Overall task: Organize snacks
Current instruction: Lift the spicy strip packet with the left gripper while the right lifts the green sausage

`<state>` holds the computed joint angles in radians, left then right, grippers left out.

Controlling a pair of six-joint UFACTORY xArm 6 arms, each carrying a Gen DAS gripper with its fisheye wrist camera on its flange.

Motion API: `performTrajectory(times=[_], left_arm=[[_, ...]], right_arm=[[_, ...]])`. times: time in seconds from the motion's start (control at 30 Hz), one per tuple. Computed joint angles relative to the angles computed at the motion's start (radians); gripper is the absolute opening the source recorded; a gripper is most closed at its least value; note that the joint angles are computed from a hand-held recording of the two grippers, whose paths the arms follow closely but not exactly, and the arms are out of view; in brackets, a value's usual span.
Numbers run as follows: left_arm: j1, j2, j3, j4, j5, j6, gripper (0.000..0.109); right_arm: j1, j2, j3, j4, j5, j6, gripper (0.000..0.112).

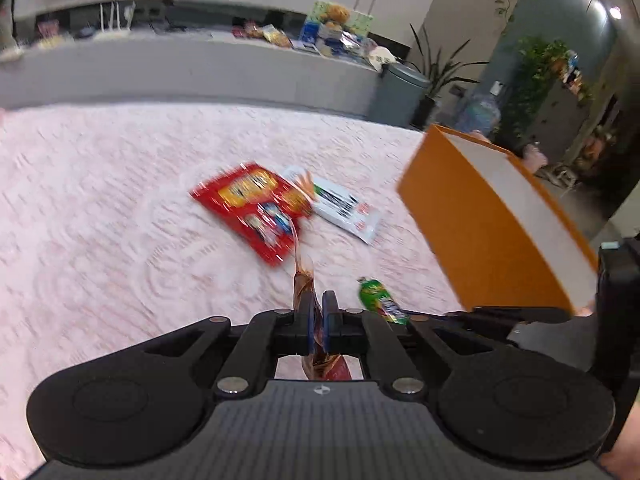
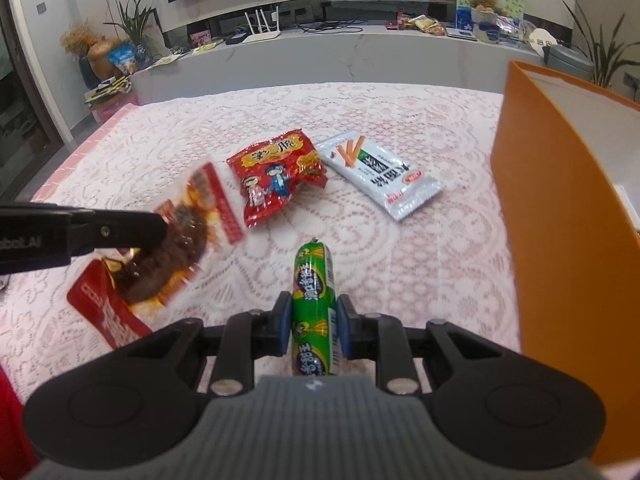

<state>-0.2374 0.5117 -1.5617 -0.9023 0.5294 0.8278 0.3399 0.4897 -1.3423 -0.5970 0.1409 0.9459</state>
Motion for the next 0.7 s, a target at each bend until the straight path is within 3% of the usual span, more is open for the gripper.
performTrajectory(times=[0.27,0.4,0.7], left_arm=[[0.002,0.011,0.003,0.085,0.084,-0.107,0.003],[-0.001,0.025,-0.013,0.132,0.109,-0.161,0.002],[-0.023,0.064,-0.050,0.284,0.124,-0.279,0.018]], right_arm=[[0.001,-0.062,0.113,-0.025,-0.060,0.075,0.021],[0.011,-0.069,0.143,0.049,-0.093,0.025,0.021],[0.045,-0.065,0.176,0.291,-0.142,-0.200,0.021]])
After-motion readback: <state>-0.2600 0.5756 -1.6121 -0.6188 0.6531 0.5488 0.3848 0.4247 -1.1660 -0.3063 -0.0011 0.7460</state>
